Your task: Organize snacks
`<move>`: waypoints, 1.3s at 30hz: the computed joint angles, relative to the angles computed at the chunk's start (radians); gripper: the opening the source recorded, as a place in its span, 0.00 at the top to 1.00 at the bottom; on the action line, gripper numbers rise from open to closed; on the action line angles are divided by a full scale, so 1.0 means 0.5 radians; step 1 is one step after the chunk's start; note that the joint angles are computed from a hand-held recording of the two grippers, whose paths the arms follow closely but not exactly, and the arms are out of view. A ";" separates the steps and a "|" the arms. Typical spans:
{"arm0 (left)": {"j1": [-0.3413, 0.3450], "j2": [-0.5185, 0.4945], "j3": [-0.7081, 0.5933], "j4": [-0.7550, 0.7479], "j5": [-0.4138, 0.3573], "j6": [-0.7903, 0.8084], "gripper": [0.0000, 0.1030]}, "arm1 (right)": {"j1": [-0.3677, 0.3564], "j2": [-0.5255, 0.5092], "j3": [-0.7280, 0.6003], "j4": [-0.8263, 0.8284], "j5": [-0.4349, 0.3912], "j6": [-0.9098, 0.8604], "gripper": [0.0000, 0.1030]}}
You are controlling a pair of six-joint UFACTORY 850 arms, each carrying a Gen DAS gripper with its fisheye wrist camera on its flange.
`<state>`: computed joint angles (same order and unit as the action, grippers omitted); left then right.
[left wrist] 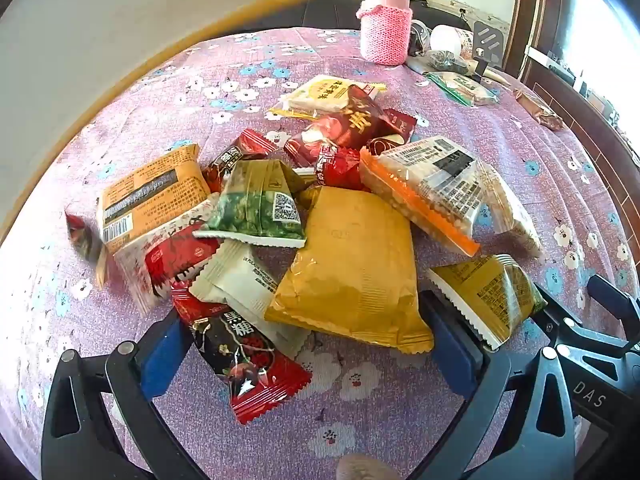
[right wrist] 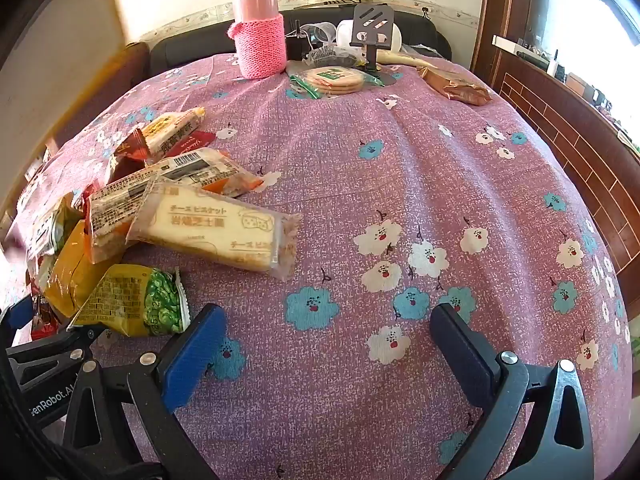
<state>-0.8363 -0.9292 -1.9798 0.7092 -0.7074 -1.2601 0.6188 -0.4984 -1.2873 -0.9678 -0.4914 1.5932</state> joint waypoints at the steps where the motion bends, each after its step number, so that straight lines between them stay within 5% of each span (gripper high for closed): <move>1: 0.001 0.001 0.002 -0.001 0.003 0.001 0.00 | -0.001 0.000 0.000 0.002 0.001 -0.002 0.00; 39: -0.001 0.003 -0.007 -0.014 -0.012 0.014 0.00 | -0.002 0.000 0.001 0.004 0.001 -0.005 0.00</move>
